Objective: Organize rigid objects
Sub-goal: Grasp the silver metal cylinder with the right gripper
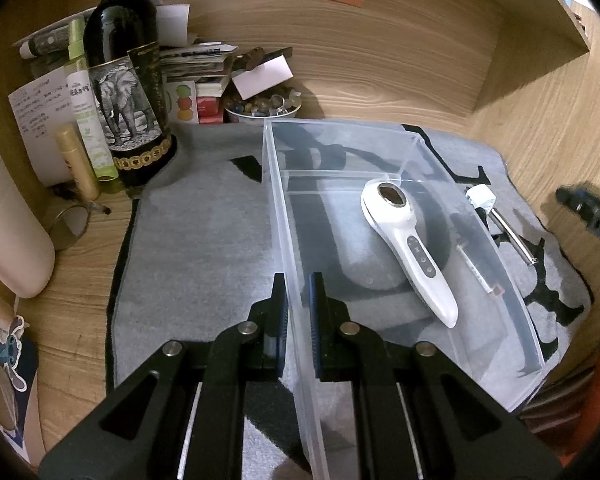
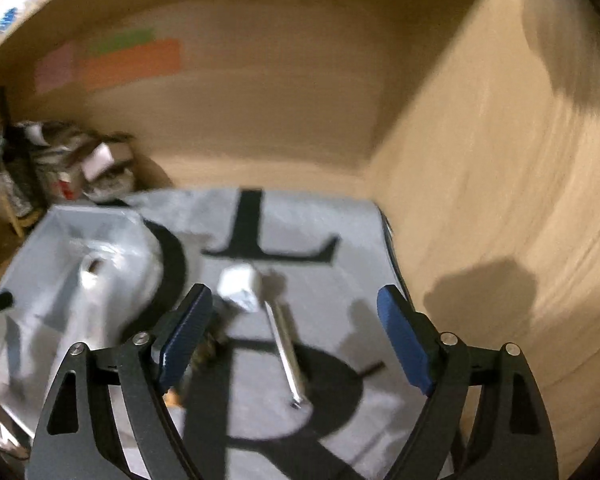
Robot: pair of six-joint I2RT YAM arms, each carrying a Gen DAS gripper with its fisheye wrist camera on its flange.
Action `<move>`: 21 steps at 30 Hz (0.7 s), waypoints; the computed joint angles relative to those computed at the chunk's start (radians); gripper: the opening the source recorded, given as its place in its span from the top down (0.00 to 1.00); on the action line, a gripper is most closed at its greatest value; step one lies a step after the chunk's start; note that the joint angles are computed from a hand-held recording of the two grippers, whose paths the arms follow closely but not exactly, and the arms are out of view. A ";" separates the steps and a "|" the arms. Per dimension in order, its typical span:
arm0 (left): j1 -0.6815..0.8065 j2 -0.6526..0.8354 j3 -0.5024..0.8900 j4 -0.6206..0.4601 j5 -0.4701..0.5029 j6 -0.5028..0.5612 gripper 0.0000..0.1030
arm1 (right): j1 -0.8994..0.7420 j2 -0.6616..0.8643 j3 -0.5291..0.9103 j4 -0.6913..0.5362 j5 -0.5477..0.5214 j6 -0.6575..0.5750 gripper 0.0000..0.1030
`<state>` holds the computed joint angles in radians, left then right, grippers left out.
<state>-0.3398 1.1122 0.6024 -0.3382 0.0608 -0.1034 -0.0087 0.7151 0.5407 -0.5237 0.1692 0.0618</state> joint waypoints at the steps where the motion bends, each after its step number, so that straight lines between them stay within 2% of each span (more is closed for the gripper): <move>1: -0.002 0.001 0.001 -0.001 -0.003 -0.001 0.91 | -0.031 0.017 -0.015 0.013 -0.022 -0.008 0.20; 4: -0.011 0.005 0.006 -0.005 -0.018 -0.006 0.91 | -0.090 0.096 -0.057 0.069 -0.062 -0.026 0.20; 8: -0.009 0.007 0.010 -0.012 -0.020 -0.013 0.91 | -0.168 0.261 -0.073 0.157 -0.171 -0.043 0.20; 12: -0.019 0.009 0.014 -0.018 -0.039 -0.021 0.91 | -0.198 0.376 -0.075 0.231 -0.214 -0.033 0.24; 14: -0.021 0.013 0.019 -0.024 -0.040 -0.029 0.91 | -0.214 0.432 -0.066 0.246 -0.250 -0.033 0.41; 15: -0.022 0.017 0.023 -0.026 -0.041 -0.031 0.91 | -0.203 0.429 -0.074 0.259 -0.236 -0.028 0.42; 16: -0.023 0.017 0.025 -0.028 -0.042 -0.032 0.91 | -0.193 0.421 -0.084 0.274 -0.220 -0.031 0.50; 17: -0.023 0.019 0.027 -0.030 -0.042 -0.033 0.91 | -0.186 0.415 -0.091 0.280 -0.213 -0.043 0.64; 19: -0.028 0.020 0.029 -0.031 -0.050 -0.036 0.91 | -0.187 0.402 -0.099 0.282 -0.222 -0.065 0.79; 21: -0.026 0.021 0.030 -0.031 -0.049 -0.035 0.91 | -0.189 0.398 -0.101 0.282 -0.229 -0.070 0.86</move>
